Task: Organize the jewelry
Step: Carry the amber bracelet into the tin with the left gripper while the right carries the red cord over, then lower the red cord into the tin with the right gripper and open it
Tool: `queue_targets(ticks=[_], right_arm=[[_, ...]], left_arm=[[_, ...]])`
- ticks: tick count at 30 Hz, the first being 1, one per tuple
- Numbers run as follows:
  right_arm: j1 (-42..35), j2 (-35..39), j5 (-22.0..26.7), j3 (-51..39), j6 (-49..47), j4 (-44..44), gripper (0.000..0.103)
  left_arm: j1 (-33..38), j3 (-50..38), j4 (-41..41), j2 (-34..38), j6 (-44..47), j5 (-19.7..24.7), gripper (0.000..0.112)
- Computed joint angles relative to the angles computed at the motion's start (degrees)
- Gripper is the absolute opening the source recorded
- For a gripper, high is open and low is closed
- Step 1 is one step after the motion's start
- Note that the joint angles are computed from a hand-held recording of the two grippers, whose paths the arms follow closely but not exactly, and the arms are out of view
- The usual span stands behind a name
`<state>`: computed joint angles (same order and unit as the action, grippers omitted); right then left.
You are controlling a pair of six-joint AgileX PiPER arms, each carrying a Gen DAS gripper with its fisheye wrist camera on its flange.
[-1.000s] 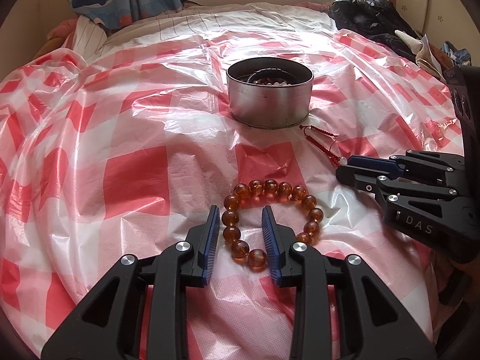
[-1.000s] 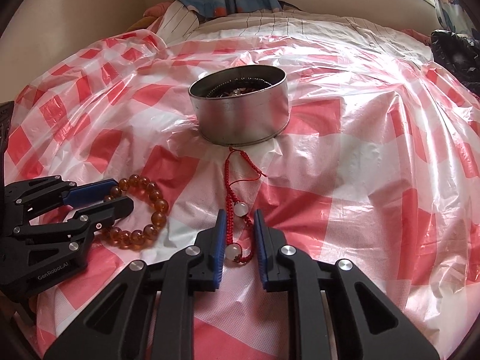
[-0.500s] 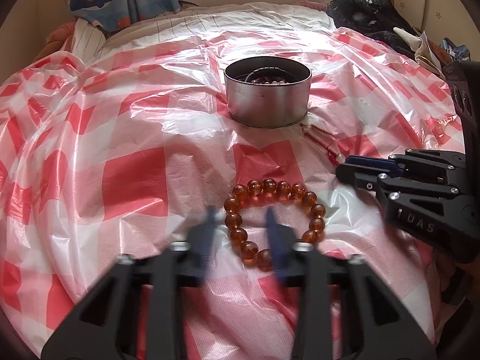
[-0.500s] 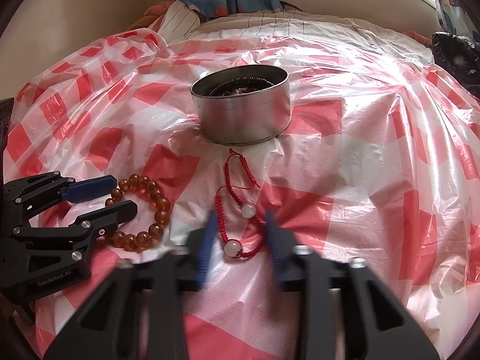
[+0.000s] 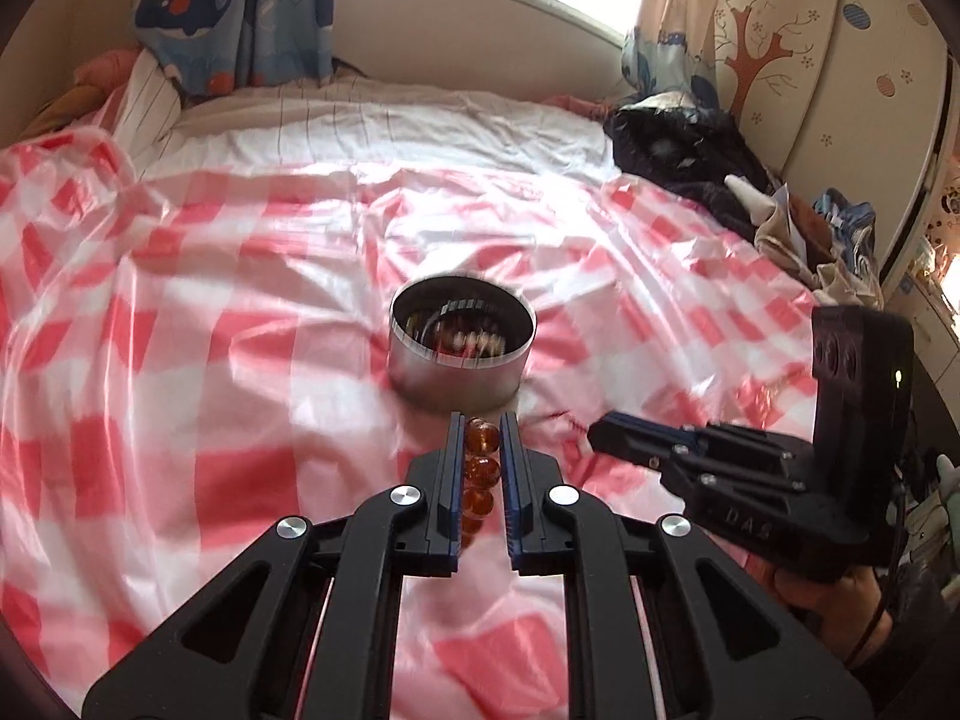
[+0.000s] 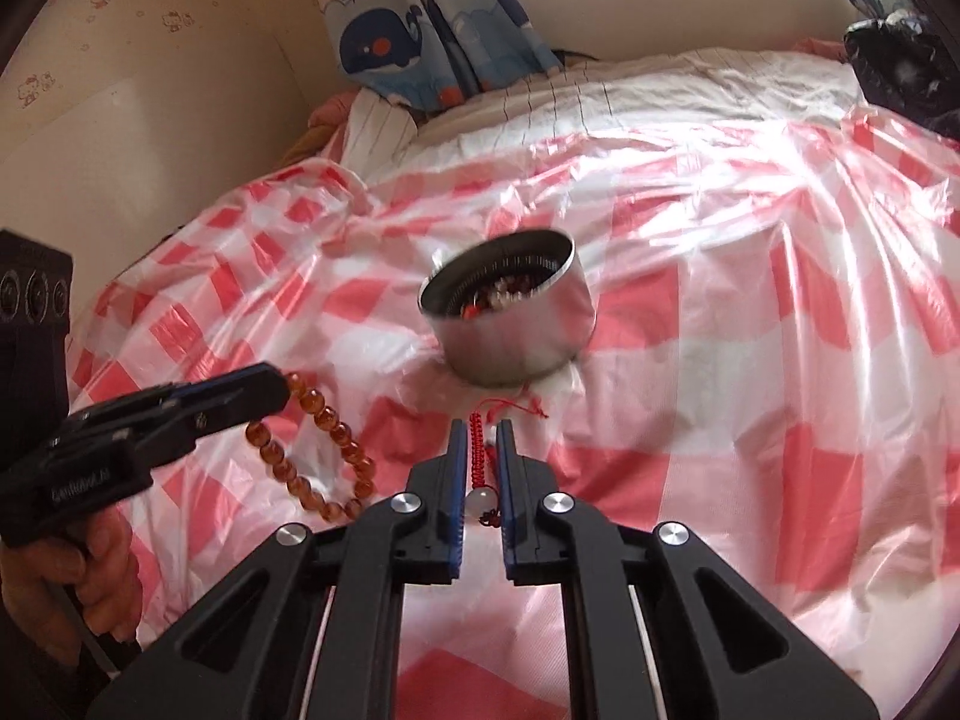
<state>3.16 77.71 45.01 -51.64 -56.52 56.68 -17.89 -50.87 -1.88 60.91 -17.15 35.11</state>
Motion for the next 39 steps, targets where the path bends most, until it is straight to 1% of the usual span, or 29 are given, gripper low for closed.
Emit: queue_targets(ticks=[5, 7, 9, 10, 11, 12, 13, 15, 16, 17, 18, 19, 22, 23, 26, 27, 28, 29, 33, 35, 39], right_arm=[[-2.47, 2.36, 3.12, -4.46, -0.59, 1.92, 0.01], [-2.19, 3.3, 3.16, -6.28, -0.41, 1.99, 0.01], [-2.08, 4.53, 3.56, -8.41, -0.31, 2.37, 0.01], [-1.93, 5.29, 3.5, -9.57, -0.2, 2.44, 0.01], [-1.96, 5.98, 3.59, -10.54, -0.2, 2.55, 0.01], [-1.93, 6.82, 3.68, -11.75, -0.19, 2.9, 0.01], [-1.85, 7.6, 3.73, -12.96, -0.13, 3.26, 0.01], [-1.25, 9.13, 3.78, -15.66, 0.46, 3.14, 0.01], [-0.84, 9.97, 4.02, -17.27, 0.95, 3.07, 0.01], [-0.57, 10.59, 4.39, -18.61, 1.15, 3.26, 0.01], [-0.12, 11.28, 4.65, -20.1, 1.19, 3.65, 0.01], [0.34, 12.01, 4.9, -21.51, 1.24, 4.11, 0.01], [2.41, 14.28, 4.29, -25.09, 1.68, 4.05, 0.01], [3.14, 15.0, 3.87, -25.75, 1.87, 3.68, 0.01], [5.22, 19.39, 3.59, -28.22, 4.49, 0.21, 0.012], [5.53, 21.23, 3.81, -29.16, 6.47, -2.08, 0.016], [5.42, 22.48, 3.61, -28.98, 7.48, -3.2, 0.034], [5.03, 23.03, 3.29, -28.55, 7.93, -3.49, 0.041], [2.08, 22.18, 3.61, -26.88, 8.07, -2.46, 0.042], [-0.49, 20.98, 4.27, -25.45, 7.71, -1.33, 0.045], [-4.5, 19.66, 5.73, -23.3, 8.7, -1.68, 0.048]], left_arm=[[2.94, -8.88, -4.7, 6.57, 6.17, 0.18, 0.01], [4.19, -12.19, -8.31, 9.26, 9.3, -0.34, 0.01], [6.33, -15.37, -15.64, 12.97, 15.42, -2.02, 0.01], [6.74, -16.32, -17.08, 14.53, 16.19, -2.48, 0.01], [6.88, -17.7, -16.34, 16.97, 14.67, -2.75, 0.01], [6.86, -19.22, -13.3, 19.69, 11.41, -2.16, 0.011], [7.17, -21.01, -10.57, 23.0, 8.53, -0.28, 0.011], [8.08, -22.0, -7.28, 26.64, 5.4, 2.27, 0.013], [8.79, -20.52, -6.91, 26.25, 5.19, 1.83, 0.018], [9.68, -18.61, -7.53, 25.25, 5.92, 0.86, 0.028], [10.53, -16.86, -7.17, 23.85, 5.7, 0.08, 0.033], [11.04, -15.36, -6.22, 22.6, 5.02, -0.4, 0.04], [13.56, -12.71, -7.42, 19.35, 7.54, 0.37, 0.044], [14.14, -11.97, -7.52, 18.29, 7.74, 0.53, 0.049], [15.93, -8.69, -9.79, 15.12, 10.1, 0.68, 0.053], [16.04, -7.85, -10.29, 14.46, 10.38, 0.81, 0.053], [16.2, -6.81, -10.83, 13.65, 10.66, 1.06, 0.054], [15.99, -5.88, -10.5, 12.93, 10.08, 1.17, 0.056], [13.96, -3.69, -7.96, 11.25, 7.62, 1.14, 0.059], [13.27, -3.48, -7.35, 10.8, 7.2, 1.07, 0.062], [12.5, -3.64, -7.62, 10.22, 7.28, 0.99, 0.065]])
